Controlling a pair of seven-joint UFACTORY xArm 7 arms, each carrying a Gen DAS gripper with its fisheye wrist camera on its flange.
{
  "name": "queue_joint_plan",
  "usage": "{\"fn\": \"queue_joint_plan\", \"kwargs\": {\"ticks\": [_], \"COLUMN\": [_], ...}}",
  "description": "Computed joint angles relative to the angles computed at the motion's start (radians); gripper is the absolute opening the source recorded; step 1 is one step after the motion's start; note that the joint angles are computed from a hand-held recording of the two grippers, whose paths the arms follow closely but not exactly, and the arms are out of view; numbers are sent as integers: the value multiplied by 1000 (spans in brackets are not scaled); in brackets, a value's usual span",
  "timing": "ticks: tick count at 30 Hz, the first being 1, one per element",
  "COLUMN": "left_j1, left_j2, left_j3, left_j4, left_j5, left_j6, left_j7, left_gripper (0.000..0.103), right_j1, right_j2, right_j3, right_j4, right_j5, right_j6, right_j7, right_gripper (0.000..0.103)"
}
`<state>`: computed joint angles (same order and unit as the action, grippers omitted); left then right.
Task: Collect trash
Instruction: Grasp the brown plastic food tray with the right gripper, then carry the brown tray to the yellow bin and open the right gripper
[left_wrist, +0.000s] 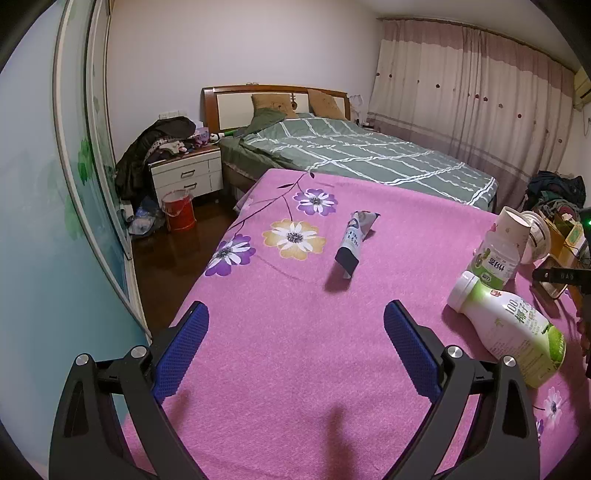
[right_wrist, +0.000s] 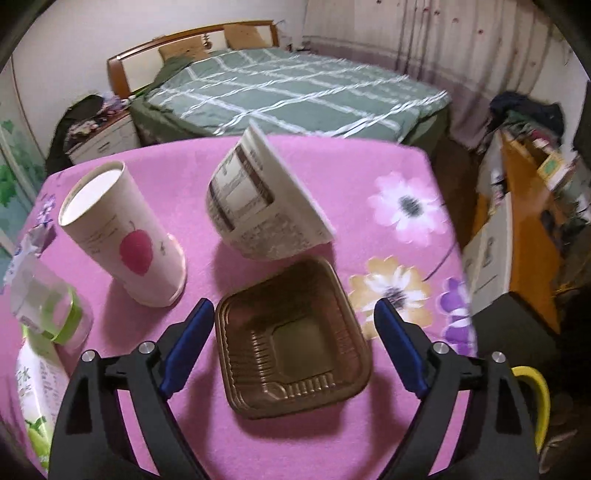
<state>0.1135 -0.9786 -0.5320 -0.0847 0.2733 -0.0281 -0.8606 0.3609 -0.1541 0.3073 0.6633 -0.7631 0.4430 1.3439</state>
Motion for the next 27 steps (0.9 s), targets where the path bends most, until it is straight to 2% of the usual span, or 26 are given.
{"fn": "queue_joint_plan", "kwargs": {"ticks": [2,5,7,15,19,22,24,27], "left_j1": [2,3,3,2,2,12,17,19], "left_j2": [2,4,4,3,6,12,9,-3], "left_j3": [-3,-3,-3,-5,-7,-21,-35,-61], "left_j4": [2,2,2,2,4,6,5,3], "left_j5": [1,1,1,1,2,3,4,9], "left_j6": [0,-1,-2,0,1,-10,-15,-19], "left_j7": [-2,-2,-3,-5,-7,-13,-19,-33], "left_gripper": [94,94,94,94,94,94,94,94], "right_j1": [3,6,15,51,57,66,83,128], "right_j2": [12,29,37,-9,-126,-280,-404,-608], "right_j3": [-4,4,11,10,44,74,92,105], "right_j4": [-2,6,18,-14,-81,-171,-240,-346], "right_j5": [15,-13,-43,20,67,135,200,315], "right_j6": [-10,5,32,20,28,51,103,242], "right_j7": [-16,18,57,50,68,67,64,62], "right_gripper": [84,81,64,63,63,63,64,64]}}
